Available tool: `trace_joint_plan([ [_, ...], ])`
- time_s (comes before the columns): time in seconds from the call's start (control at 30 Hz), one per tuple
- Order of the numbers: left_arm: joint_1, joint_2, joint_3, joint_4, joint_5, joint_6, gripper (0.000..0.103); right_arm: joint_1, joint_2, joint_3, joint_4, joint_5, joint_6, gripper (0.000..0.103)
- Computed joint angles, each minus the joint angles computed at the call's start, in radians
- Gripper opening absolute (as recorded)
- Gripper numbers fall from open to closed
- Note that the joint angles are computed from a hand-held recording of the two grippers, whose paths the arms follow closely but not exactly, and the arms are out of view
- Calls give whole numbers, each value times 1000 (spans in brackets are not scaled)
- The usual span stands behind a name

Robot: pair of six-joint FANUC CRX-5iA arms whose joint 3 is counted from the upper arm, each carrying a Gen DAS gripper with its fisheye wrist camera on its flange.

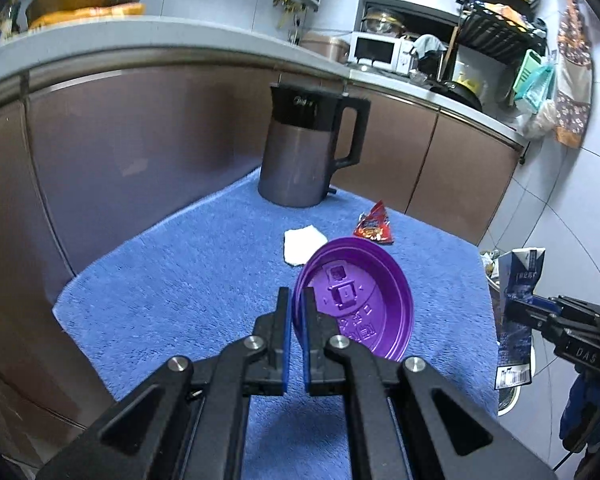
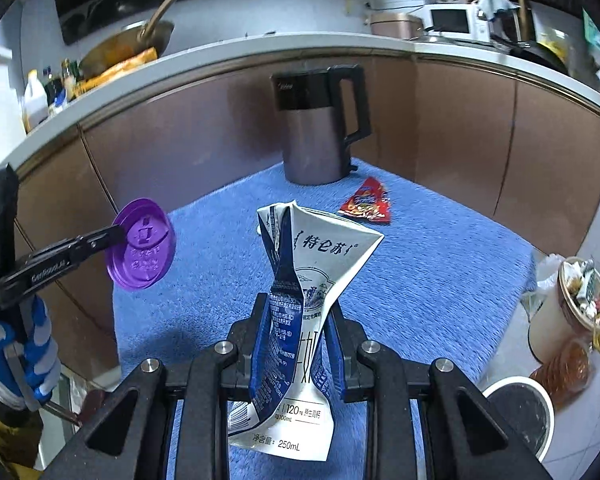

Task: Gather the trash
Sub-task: 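Carry the lid and carton over the trash bin and open both tools to drop them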

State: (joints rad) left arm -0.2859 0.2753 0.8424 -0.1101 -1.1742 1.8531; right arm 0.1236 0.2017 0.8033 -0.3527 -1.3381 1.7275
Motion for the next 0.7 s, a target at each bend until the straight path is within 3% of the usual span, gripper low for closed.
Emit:
trace_joint_plan([
  [0.7,-213,46,199,-270,-86,14,4,-204,-158,-139,-230,77,10,25],
])
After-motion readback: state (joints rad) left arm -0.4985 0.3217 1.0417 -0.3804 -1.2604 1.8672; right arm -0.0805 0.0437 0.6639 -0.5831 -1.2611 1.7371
